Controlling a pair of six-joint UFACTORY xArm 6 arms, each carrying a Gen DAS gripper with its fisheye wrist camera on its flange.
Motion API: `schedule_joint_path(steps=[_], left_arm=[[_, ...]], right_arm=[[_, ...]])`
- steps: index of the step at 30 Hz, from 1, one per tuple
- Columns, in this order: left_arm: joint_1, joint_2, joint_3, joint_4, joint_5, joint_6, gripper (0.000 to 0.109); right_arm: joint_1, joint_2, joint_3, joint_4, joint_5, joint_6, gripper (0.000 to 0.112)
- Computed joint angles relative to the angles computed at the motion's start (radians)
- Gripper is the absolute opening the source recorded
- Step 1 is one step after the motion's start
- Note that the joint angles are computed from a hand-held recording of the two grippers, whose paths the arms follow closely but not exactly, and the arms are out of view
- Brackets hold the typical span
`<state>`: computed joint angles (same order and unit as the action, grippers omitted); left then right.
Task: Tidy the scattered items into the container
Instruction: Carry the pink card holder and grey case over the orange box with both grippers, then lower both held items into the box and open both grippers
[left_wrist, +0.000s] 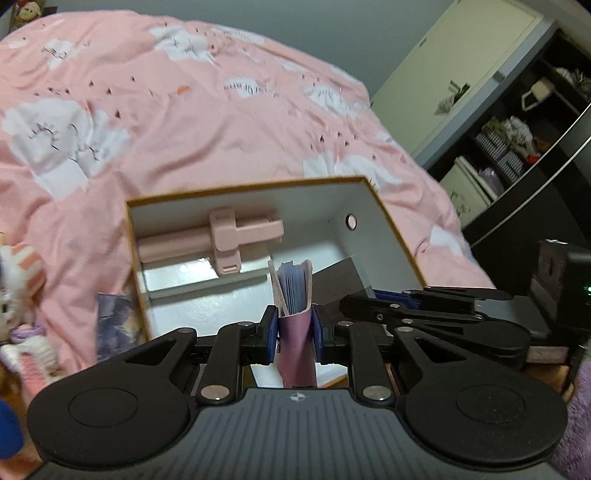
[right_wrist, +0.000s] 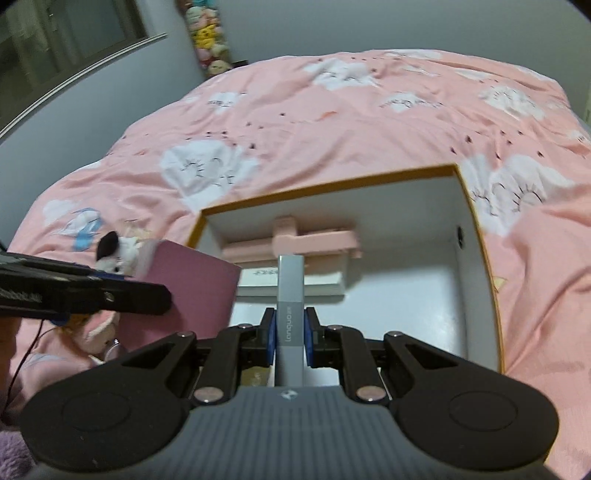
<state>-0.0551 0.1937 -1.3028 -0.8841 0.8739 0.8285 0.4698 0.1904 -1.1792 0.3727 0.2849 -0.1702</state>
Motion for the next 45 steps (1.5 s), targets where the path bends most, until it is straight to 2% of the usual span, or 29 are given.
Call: schedule_joint_path(steps=[7,12,20,26,35,40,45], left_arm=[[-0.055,0.092,-0.059,0.123,-0.040,-0.111,0.022],[-0.070,0.145,-0.105,0.209,-0.022,-0.226,0.021],[-0.086,0.211,-0.170,0.318,0.005,-0.367,0.021],[-0.087,0.237,-0.186,0.343,0.009,-0.413,0.022],[-0.065,0.267,-0.230,0.324,0.073,-0.454,0.024],[-0.050,0.257,-0.233,0.303,0.110,-0.445,0.027],[-0.032,0.190,-0.173,0.268,0.082,-0.395,0.028]], right_arm=[[-0.010,0.046,-0.015,-0.086,0.015,0.120,0.017],[-0.016,0.088,-0.043,-0.206,0.033,0.267,0.017],[-0.009,0.119,-0.059,-0.209,0.044,0.301,0.016],[-0.003,0.131,-0.069,-0.227,0.057,0.323,0.016],[0.002,0.151,-0.082,-0.273,0.065,0.383,0.016],[0.008,0.157,-0.092,-0.291,0.082,0.387,0.017],[0.009,0.159,-0.104,-0.267,0.101,0.370,0.017]])
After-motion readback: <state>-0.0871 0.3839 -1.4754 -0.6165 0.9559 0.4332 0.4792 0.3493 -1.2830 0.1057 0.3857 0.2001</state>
